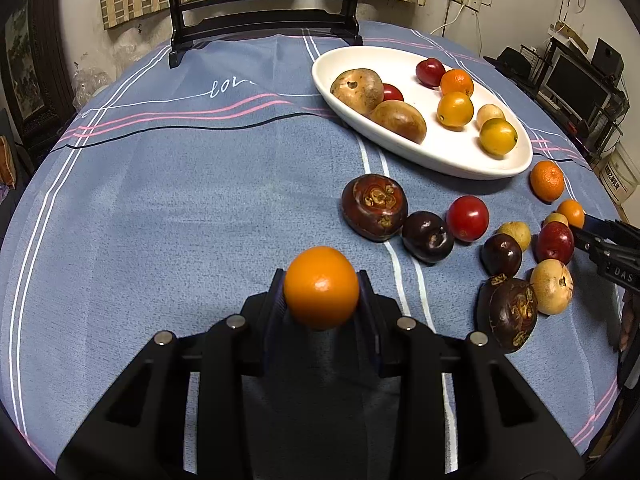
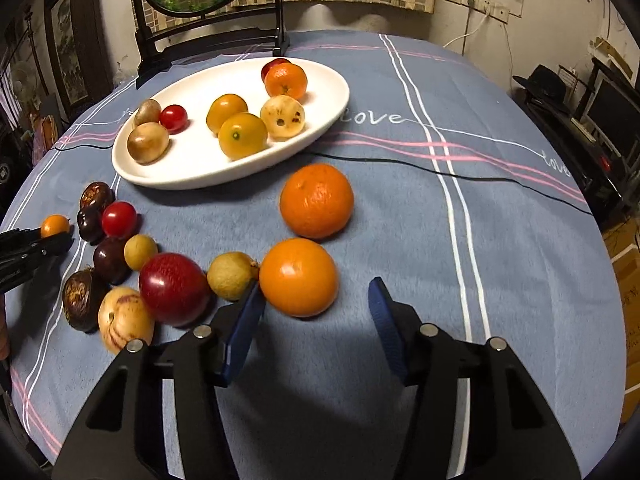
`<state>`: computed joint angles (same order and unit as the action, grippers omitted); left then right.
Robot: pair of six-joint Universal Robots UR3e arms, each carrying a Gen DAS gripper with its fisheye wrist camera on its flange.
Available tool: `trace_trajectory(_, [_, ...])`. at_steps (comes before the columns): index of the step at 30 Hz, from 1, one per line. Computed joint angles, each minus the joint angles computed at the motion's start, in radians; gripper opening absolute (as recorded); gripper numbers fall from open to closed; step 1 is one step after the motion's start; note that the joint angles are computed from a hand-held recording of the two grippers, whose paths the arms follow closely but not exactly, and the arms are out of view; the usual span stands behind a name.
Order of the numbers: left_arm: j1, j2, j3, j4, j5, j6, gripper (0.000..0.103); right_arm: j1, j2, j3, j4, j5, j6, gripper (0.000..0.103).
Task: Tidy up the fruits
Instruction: 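Grasp the small orange with the left tool while the right tool grasps a large orange, then lower both held oranges onto the white plate and open both tools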
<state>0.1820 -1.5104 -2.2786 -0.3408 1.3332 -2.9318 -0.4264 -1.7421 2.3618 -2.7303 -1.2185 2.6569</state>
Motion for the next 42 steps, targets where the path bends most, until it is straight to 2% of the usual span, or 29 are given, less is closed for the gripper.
trace_trajectory(4, [0.001, -0.001, 0.000, 0.000, -0.001, 0.000, 0.035, -0.006, 0.024, -0.027, 0.024, 0.039, -0.003, 0.040])
trace_trajectory(11, [0.010, 0.005, -0.007, 0.002, -0.016, -0.007, 0.035, -0.034, -0.039, -0.004, 0.061, 0.076, 0.009, 0.039])
trace_trajectory(20, [0.009, 0.076, -0.020, -0.046, -0.026, 0.009, 0.035, -0.226, -0.319, 0.069, 0.323, 0.227, -0.122, 0.039])
trace_trajectory(25, [-0.004, 0.131, 0.000, -0.099, -0.032, 0.020, 0.035, -0.298, -0.420, 0.063, 0.461, 0.294, -0.183, 0.039])
trace_trajectory(29, [-0.006, 0.160, 0.057, -0.166, -0.069, 0.038, 0.035, -0.296, -0.448, 0.030, 0.514, 0.336, -0.195, 0.039])
trace_trajectory(33, [-0.046, 0.092, 0.185, -0.199, -0.069, 0.020, 0.035, -0.219, -0.375, -0.021, 0.441, 0.334, -0.145, 0.039])
trace_trajectory(39, [-0.145, -0.118, 0.443, -0.206, -0.023, -0.045, 0.035, 0.019, -0.086, -0.184, 0.161, 0.226, 0.042, 0.039])
trace_trajectory(42, [-0.165, -0.222, 0.573, -0.223, -0.039, -0.078, 0.035, 0.100, 0.046, -0.288, 0.106, 0.179, 0.098, 0.039])
